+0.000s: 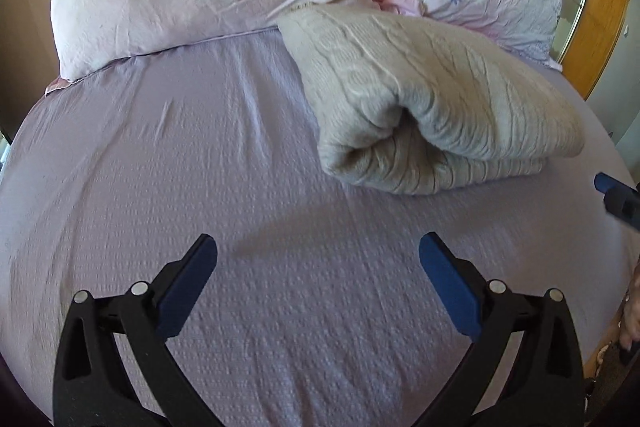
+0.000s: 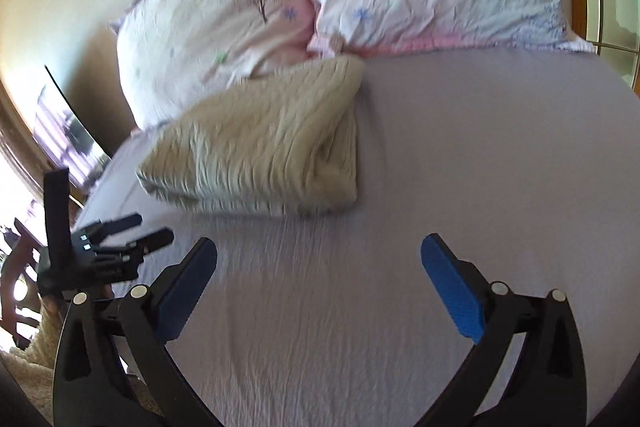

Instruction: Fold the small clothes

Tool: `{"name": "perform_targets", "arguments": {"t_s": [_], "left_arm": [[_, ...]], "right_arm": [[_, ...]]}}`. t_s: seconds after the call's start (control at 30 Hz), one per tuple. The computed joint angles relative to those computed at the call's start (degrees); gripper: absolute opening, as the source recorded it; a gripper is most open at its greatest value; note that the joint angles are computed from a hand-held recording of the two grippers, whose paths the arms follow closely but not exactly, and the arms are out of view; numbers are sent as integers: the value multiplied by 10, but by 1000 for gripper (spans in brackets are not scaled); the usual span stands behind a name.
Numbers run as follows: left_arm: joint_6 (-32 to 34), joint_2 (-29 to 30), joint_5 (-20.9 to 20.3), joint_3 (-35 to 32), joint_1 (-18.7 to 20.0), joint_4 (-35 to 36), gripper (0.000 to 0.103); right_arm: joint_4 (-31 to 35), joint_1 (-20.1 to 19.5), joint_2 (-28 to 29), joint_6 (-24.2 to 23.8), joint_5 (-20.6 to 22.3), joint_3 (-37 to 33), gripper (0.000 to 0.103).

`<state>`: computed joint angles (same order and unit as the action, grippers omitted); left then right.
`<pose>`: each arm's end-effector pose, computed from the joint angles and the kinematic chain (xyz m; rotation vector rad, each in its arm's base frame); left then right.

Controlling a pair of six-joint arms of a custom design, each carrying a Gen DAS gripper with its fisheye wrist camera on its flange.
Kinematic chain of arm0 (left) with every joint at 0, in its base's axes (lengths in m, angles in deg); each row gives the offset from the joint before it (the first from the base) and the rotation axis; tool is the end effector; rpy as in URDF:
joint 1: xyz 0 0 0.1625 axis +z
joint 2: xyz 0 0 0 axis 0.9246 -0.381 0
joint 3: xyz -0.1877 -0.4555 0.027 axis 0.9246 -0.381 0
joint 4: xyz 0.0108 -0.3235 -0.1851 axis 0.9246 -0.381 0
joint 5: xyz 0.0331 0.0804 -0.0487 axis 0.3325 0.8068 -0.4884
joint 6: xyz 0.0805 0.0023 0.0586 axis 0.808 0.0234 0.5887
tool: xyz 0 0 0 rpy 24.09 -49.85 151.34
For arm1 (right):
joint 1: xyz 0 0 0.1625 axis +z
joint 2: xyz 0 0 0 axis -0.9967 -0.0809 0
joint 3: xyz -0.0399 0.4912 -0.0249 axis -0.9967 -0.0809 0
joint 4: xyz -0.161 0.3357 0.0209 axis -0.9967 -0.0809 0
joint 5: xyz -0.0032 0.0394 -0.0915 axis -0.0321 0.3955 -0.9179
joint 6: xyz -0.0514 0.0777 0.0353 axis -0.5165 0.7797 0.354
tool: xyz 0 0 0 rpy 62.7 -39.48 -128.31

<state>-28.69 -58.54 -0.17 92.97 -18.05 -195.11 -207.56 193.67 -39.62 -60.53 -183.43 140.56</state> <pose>-0.1558 -0.5012 0.2282 0.5290 2.3313 -0.6384 0.2303 -0.4312 0.1104 0.3024 -2.5153 0.9822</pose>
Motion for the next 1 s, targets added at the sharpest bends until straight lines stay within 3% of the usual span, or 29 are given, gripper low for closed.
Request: {"name": "perform_targets", "arguments": {"t_s": [0.1, 0.4, 1.0], "left_arm": [[-1, 10, 18, 3, -5, -6, 101], [-5, 13, 25, 6, -5, -16, 101], [6, 10, 19, 6, -4, -18, 101]], "right_arm": [[49, 27, 31, 8, -81, -42, 102], [105, 55, 79, -12, -185, -112, 102], [100, 56, 83, -13, -185, -113, 102]]}}
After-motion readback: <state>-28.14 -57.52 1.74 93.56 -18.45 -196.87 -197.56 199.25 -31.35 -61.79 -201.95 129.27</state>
